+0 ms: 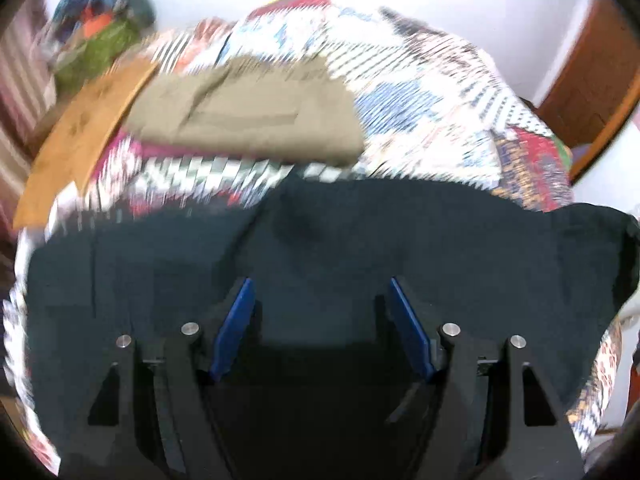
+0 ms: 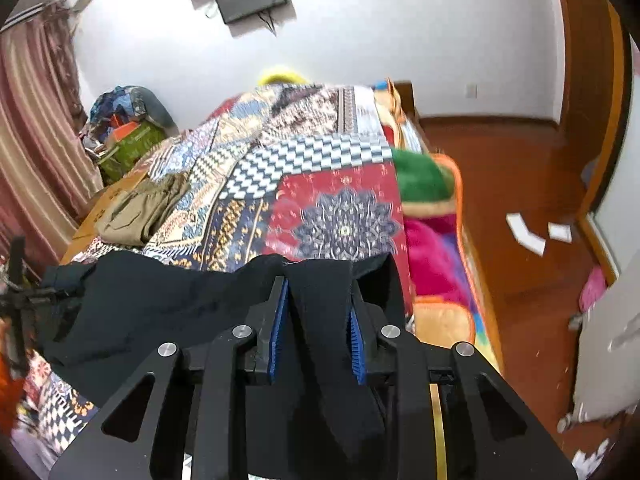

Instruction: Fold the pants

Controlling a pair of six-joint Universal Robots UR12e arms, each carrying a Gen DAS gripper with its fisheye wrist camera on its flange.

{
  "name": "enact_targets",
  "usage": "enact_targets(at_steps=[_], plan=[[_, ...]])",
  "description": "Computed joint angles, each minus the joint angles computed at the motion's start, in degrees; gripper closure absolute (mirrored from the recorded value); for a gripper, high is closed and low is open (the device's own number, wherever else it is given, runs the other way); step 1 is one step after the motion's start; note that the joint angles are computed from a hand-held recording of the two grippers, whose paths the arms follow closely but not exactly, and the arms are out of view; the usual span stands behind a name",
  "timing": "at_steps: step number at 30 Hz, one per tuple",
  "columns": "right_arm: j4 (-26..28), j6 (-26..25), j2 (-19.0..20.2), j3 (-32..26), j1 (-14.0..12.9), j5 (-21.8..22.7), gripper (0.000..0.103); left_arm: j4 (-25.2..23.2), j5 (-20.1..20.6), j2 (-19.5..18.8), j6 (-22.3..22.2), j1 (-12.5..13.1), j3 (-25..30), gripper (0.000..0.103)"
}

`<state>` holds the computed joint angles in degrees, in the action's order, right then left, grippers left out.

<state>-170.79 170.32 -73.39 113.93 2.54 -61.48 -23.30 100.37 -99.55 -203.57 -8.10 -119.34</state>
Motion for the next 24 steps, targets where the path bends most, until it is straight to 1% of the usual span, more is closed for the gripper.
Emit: enact_targets(at_steps=[2, 4, 5, 8, 9, 11, 13, 16, 17, 19, 21, 22, 24], plan=[[-2.1, -0.2, 0.5, -0.2, 0.6, -1.6, 0.079, 1.1, 0.4, -0.3, 2.1, -1.2, 1.4, 0.035], [-3.9, 0.2, 0.8, -0.3, 0.8, -2.1, 0.080, 2.1, -1.4, -0.9, 3.9, -1.8, 2.6, 0.034], [-5.0, 0.7, 1.0, -0.4, 0.8, -1.8, 0.080, 2.4, -2.6, -1.4, 5.2, -2.2, 3.5, 0.034], [-8.7, 2.0, 1.0, 0.0, 0.3, -0.3, 0.080, 3.5, -4.5, -3.1, 7.9, -3.7, 5.3, 0.034], [-9.0, 1.9, 1.0, 0.1, 0.2, 0.1, 0.080, 3.5, -5.0, -3.6, 8.4, -4.1, 5.8, 0.034], [-6.5, 0.6, 1.2, -0.1, 0.3, -0.7, 0.080, 2.9, -5.7, -4.7, 9.3, -4.9, 6.9, 0.034], [-2.6, -0.2, 1.5, -0.5, 0.4, -2.1, 0.080, 2.7, -5.7, -5.3, 9.6, -5.4, 7.3, 0.034], [3.0, -0.2, 2.0, -1.0, 0.6, -5.2, 0.080, 2.1, -6.4, -5.6, 8.9, -5.3, 7.2, 0.034], [5.1, 0.1, 2.2, -1.1, 0.5, -5.3, 0.080, 1.9, -6.5, -5.4, 8.3, -5.2, 6.9, 0.034], [8.4, 1.1, 2.4, -1.4, 0.1, -3.7, 0.079, 1.3, -6.5, -5.3, 7.2, -5.0, 6.7, 0.034], [11.9, 0.4, 2.4, -1.4, -0.2, -0.9, 0.078, 0.8, -7.2, -5.2, 5.9, -4.6, 6.2, 0.034], [12.6, 0.0, 2.2, -1.2, -0.1, -0.9, 0.076, 0.5, -7.6, -5.2, 5.4, -4.5, 6.0, 0.034], [14.8, -2.1, 2.2, -1.1, 0.6, -3.1, 0.076, -0.4, -7.7, -5.6, 4.6, -4.6, 5.7, 0.034]])
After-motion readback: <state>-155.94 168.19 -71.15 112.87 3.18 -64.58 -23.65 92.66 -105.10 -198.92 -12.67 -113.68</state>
